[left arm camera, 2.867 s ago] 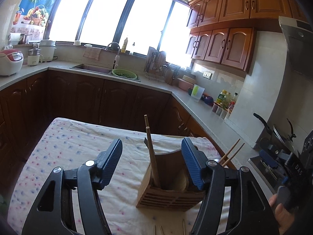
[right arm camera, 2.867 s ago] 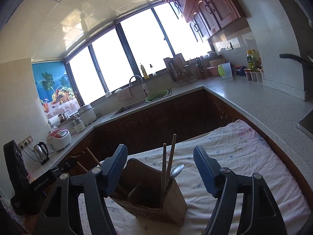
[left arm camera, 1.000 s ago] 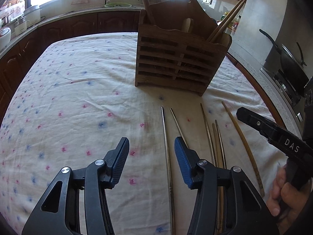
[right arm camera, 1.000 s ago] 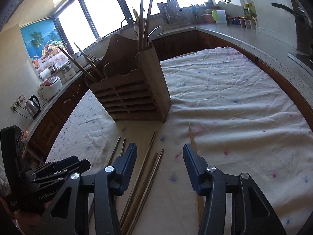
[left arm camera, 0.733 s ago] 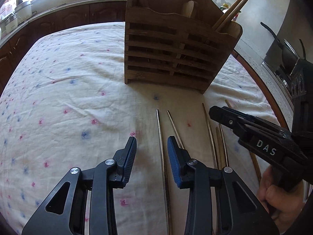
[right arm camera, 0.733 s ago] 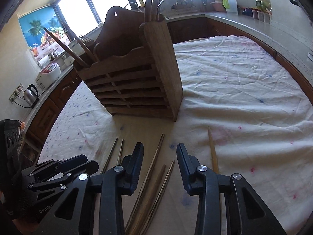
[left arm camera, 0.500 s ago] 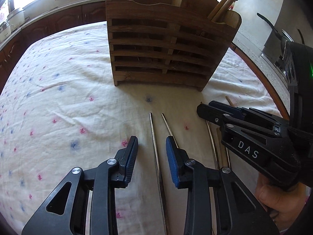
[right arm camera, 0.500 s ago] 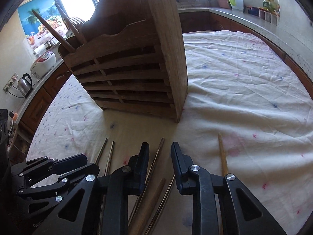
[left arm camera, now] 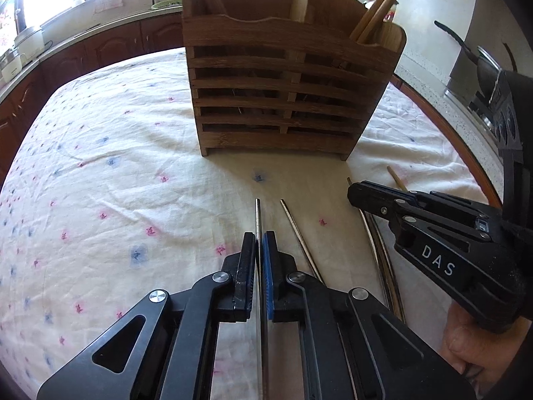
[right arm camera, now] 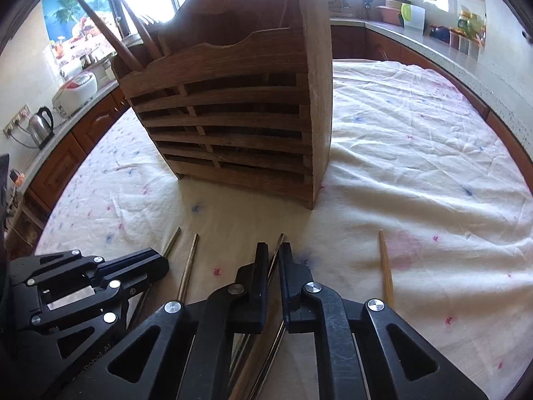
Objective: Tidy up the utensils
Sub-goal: 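Grasp a metal chopstick with the left tool while the right tool grasps wooden chopsticks, then carry the chopsticks upright and lower them into the caddy with both tools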
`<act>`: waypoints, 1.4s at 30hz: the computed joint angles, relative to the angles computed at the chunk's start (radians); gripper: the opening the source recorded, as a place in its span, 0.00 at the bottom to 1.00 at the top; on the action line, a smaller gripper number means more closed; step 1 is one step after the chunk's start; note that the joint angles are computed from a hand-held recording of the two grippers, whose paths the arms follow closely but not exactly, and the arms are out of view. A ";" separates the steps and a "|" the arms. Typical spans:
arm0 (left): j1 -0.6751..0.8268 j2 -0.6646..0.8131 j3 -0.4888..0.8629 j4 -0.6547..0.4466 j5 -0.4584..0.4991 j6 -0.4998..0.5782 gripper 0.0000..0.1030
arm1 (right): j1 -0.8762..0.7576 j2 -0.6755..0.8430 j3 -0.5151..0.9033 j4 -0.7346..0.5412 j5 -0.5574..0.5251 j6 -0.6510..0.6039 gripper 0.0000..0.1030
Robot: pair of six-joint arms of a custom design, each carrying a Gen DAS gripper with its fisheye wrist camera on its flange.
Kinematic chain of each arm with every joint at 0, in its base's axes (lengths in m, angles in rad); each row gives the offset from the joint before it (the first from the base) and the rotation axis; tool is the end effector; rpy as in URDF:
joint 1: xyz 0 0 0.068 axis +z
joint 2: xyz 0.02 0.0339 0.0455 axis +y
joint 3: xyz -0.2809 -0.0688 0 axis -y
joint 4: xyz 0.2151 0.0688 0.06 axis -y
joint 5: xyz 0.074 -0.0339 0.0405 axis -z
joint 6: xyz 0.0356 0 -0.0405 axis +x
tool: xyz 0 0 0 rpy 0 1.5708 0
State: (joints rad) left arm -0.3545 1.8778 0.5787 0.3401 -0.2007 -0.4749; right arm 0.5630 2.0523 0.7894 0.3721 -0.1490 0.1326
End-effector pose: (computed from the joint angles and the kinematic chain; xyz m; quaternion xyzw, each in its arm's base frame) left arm 0.2678 -0.0916 0.1010 -0.0872 0.9452 -0.0333 0.3127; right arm 0.2857 0.1865 0.0907 -0.2250 0.9132 0.1793 0.2887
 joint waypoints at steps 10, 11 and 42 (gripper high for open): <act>0.091 -0.351 -0.201 -0.004 0.097 -0.015 0.04 | -0.074 -0.259 -0.173 0.058 -0.152 0.071 0.04; 0.094 -0.395 -0.213 -0.023 0.096 -0.014 0.04 | -0.077 -0.291 -0.185 0.053 -0.156 0.073 0.04; -0.065 -0.933 -0.121 -0.416 -0.105 -0.042 0.04 | -0.170 -0.808 -0.235 -0.107 -0.219 0.079 0.02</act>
State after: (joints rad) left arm -0.4191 0.9450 0.4579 -0.0763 -0.3057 -0.5171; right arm 0.3930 1.2440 0.5542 0.2649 -0.3681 0.2113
